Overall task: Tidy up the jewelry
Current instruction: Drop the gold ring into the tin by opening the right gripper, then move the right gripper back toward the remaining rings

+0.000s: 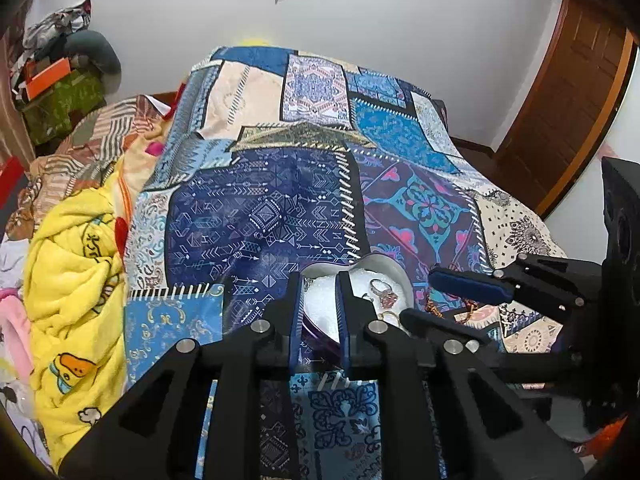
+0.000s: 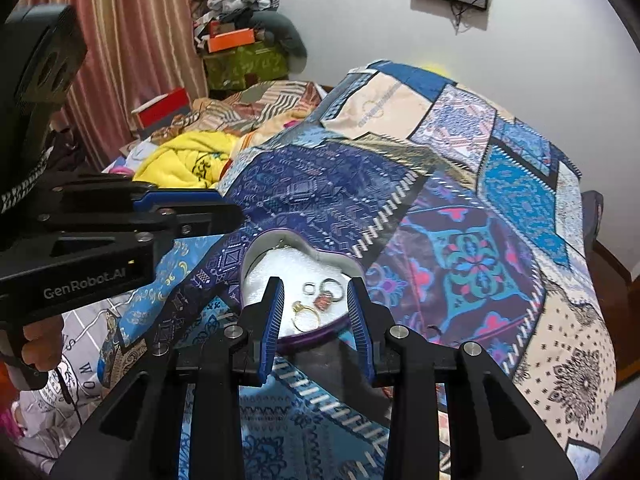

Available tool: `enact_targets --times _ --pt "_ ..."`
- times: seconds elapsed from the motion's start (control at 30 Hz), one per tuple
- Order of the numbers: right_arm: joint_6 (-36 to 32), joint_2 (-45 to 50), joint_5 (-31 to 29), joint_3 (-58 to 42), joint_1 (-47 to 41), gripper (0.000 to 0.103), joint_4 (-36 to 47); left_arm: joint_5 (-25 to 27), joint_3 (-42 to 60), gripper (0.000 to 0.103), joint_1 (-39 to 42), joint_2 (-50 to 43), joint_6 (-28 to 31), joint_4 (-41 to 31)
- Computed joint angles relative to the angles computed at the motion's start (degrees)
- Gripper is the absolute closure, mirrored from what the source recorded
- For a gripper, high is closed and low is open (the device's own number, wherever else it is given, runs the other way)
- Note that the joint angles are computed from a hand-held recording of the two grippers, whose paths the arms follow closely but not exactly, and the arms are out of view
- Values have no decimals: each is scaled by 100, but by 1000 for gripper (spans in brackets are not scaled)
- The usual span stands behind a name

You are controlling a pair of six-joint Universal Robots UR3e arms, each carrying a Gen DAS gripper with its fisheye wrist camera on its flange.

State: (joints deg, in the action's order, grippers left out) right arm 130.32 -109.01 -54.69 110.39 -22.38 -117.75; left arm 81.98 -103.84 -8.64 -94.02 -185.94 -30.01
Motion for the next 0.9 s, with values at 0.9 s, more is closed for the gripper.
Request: enact_targets --times 0.9 --pt "-1403 -262 207 139 -2527 73 1507 511 1351 80 -1597 -1281 -568 -550"
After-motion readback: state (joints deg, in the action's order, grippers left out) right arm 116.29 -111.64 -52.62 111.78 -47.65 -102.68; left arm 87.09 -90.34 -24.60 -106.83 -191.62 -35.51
